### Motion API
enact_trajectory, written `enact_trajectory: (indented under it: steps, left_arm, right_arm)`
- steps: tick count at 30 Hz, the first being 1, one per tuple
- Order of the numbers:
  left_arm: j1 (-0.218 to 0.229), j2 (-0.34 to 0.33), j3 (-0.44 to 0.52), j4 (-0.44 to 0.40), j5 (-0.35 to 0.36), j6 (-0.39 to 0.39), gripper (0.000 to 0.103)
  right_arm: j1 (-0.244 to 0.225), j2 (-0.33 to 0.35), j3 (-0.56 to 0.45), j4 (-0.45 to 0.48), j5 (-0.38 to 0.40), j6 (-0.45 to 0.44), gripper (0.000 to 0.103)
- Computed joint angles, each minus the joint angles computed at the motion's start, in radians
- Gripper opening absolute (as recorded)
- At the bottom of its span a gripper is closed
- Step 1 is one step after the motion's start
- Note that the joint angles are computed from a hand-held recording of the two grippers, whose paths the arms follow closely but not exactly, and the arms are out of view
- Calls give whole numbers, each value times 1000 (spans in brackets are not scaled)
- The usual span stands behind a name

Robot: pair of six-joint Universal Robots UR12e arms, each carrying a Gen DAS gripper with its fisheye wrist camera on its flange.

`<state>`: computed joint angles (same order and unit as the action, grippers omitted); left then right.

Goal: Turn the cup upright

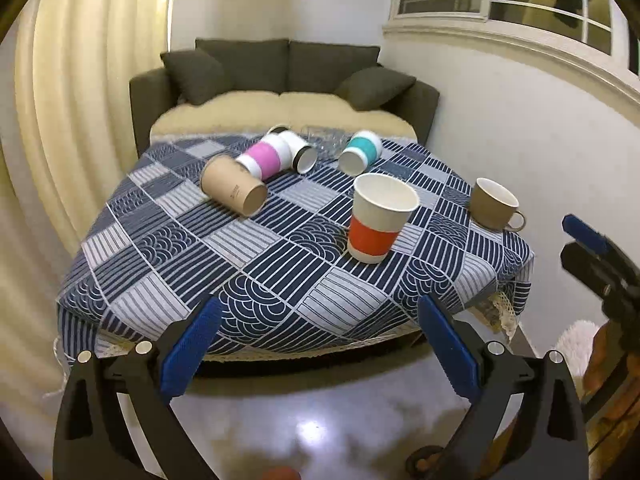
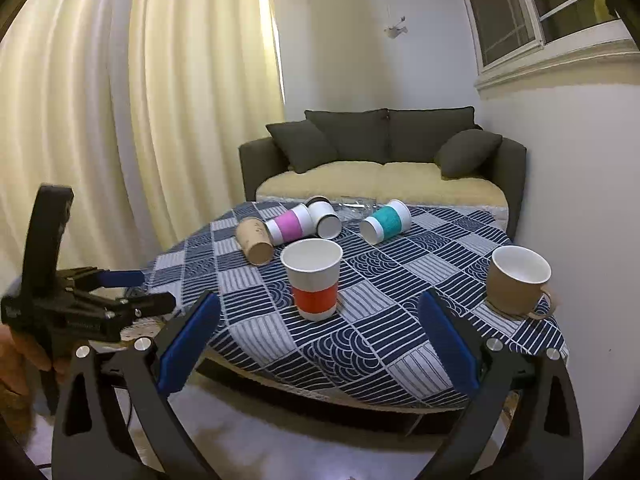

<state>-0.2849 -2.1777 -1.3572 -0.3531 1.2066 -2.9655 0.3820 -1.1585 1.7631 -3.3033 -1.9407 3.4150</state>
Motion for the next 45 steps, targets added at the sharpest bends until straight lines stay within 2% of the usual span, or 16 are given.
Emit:
enact_trajectory:
  steps: [7, 11, 18, 21, 25, 35, 45]
  left_arm:
    - [-10, 46, -78, 87, 19, 69, 96]
    - [-11, 64, -107, 91, 10, 93, 96]
    - [-15, 72, -126, 116, 23, 97, 96]
    - [-13, 70, -126, 112, 6, 100, 96]
    - [-20, 65, -135, 185, 41, 89, 96]
    - [-22, 58, -118, 127, 16, 80, 96]
    - [-22, 60, -118, 130, 25, 66, 96]
  right_arm:
    - [23, -31, 32, 4, -41, -50, 98]
    - [34, -31, 48, 2, -60, -74, 98]
    - [29, -26, 58, -5, -14, -41, 98]
    - [26, -20, 56, -11, 3, -46, 98]
    - [21, -13, 49, -5, 24, -49, 98]
    - [9, -18, 52, 23, 16, 11, 98]
    - [11, -17, 49, 31, 17, 1, 98]
